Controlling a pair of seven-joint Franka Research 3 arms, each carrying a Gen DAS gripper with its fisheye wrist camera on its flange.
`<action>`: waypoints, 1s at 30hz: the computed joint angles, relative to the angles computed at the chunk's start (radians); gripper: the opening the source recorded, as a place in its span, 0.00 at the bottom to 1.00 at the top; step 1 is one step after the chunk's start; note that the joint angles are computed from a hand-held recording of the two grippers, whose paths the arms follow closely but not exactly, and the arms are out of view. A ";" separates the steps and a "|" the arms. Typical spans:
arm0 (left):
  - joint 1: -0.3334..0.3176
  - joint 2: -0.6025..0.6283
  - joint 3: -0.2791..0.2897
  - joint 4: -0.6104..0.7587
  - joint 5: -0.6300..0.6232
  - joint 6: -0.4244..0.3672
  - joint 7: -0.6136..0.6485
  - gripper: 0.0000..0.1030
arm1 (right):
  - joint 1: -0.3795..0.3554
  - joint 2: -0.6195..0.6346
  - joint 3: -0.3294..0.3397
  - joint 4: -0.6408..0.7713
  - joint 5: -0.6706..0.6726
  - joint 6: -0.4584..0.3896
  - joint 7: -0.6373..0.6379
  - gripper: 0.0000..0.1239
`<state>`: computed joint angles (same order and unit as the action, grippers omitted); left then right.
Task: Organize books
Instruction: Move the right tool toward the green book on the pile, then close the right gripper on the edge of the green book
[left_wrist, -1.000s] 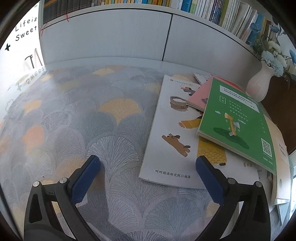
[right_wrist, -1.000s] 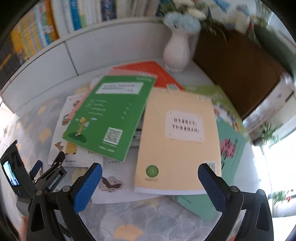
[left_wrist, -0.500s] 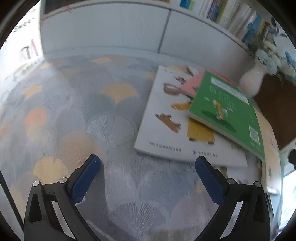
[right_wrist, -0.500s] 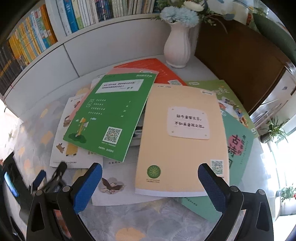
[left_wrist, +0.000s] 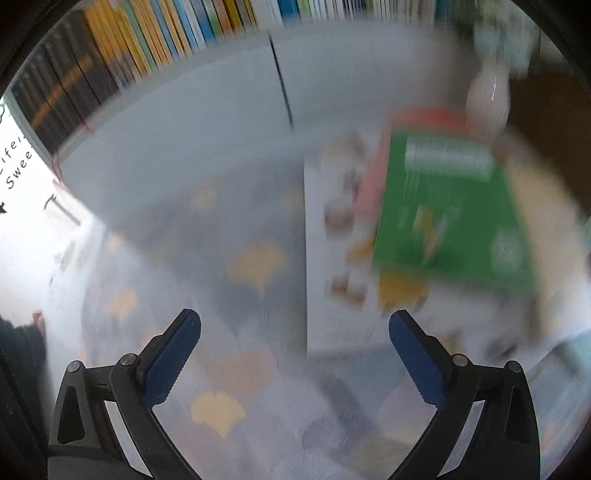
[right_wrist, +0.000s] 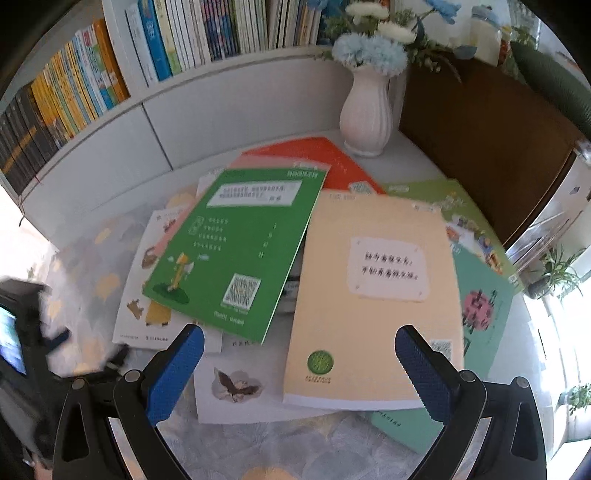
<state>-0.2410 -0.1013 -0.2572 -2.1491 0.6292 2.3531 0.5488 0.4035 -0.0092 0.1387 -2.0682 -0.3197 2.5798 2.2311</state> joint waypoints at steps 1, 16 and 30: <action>0.008 -0.038 0.007 0.002 0.018 0.032 -0.022 0.99 | -0.004 -0.012 -0.003 -0.003 -0.036 0.007 0.043 0.80; 0.053 0.031 0.062 -0.021 -0.125 0.516 0.189 0.99 | -0.051 0.001 0.010 0.032 0.073 0.082 -0.017 0.83; 0.085 0.215 0.008 0.012 -0.631 0.517 0.666 0.88 | 0.000 0.225 -0.038 0.180 0.447 -0.003 -0.241 0.67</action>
<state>-0.1559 0.1134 -0.2493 -2.1375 -0.0013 2.8699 1.2148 0.4034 0.2156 0.1008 -1.8880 0.1275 2.5769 1.9897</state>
